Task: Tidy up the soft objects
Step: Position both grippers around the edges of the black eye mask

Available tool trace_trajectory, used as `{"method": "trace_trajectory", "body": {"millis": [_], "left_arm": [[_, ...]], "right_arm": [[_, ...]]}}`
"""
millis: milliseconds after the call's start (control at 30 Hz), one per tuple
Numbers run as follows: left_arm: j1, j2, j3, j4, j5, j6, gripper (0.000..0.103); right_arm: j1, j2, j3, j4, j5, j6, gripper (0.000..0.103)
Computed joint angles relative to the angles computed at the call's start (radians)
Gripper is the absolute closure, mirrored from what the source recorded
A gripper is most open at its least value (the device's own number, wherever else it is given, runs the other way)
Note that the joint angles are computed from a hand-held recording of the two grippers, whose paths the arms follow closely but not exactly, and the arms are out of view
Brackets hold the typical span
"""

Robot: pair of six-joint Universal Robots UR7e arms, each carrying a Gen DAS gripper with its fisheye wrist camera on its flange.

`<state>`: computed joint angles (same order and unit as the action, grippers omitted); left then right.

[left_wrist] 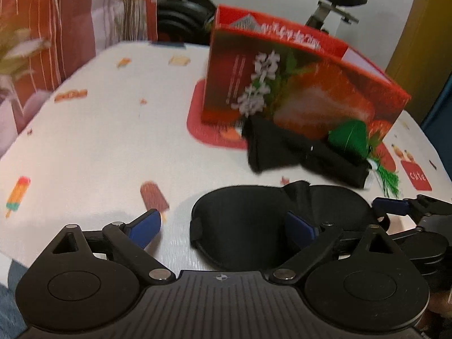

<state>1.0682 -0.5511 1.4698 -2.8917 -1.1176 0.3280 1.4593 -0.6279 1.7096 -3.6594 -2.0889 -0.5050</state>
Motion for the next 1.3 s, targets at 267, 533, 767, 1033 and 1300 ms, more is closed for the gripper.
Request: {"method": "trace_trajectory", "body": {"millis": [267, 533, 767, 1033, 1300], "left_arm": [[0.015, 0.028, -0.052, 0.069, -0.002, -0.047, 0.013], [0.005, 0.041, -0.036, 0.031, 0.027, 0.049, 0.015], [0.005, 0.038, -0.030, 0.026, 0.030, 0.061, 0.015], [0.005, 0.038, -0.038, 0.042, 0.027, 0.041, 0.010], [0.015, 0.033, -0.026, 0.009, -0.020, 0.033, 0.015]], "right_arm": [[-0.026, 0.018, 0.006, -0.093, 0.088, -0.070, 0.000], [-0.034, 0.003, 0.045, -0.125, 0.118, -0.053, 0.000], [-0.051, -0.009, 0.098, -0.227, 0.158, -0.033, 0.001], [-0.050, -0.017, 0.101, -0.216, 0.140, -0.006, 0.009], [-0.052, -0.023, 0.106, -0.188, 0.160, -0.003, 0.013]]}}
